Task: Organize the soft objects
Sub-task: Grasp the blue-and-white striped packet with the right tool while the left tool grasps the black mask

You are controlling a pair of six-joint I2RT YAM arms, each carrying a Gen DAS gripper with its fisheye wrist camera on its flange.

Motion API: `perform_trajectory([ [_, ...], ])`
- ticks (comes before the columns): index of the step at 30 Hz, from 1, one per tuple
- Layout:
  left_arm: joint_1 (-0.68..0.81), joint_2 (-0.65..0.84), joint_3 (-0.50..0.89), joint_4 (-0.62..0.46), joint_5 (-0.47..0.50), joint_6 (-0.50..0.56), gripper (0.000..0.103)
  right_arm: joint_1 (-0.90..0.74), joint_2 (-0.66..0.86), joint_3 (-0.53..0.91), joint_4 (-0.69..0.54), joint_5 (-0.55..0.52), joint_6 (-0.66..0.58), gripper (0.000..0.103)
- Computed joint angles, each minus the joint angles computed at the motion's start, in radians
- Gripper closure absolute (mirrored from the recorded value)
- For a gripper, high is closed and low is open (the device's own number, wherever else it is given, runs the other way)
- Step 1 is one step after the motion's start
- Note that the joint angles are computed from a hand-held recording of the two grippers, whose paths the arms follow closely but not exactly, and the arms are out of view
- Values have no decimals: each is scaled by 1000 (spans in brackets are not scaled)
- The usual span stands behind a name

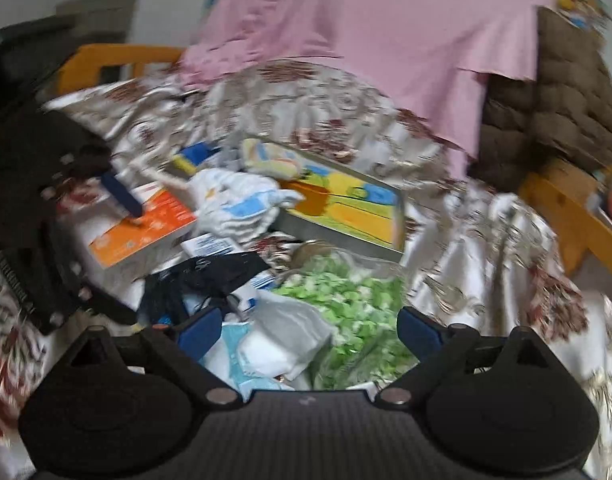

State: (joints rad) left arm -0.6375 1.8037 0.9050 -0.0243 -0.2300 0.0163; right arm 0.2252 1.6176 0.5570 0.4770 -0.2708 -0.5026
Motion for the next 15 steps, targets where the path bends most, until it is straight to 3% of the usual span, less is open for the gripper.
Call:
perform_trajectory([
  [4, 15, 43, 35, -17, 27, 28, 4, -5, 17, 43, -110, -92, -54, 9],
  [7, 28, 61, 40, -4, 46, 35, 5, 21, 47, 61, -147, -62, -88, 20],
  [12, 50, 77, 60, 10, 85, 6, 7, 34, 86, 99, -203, -46, -87, 29],
  [15, 50, 96, 83, -9, 107, 15, 16, 35, 89, 103, -213, -43, -87, 36],
])
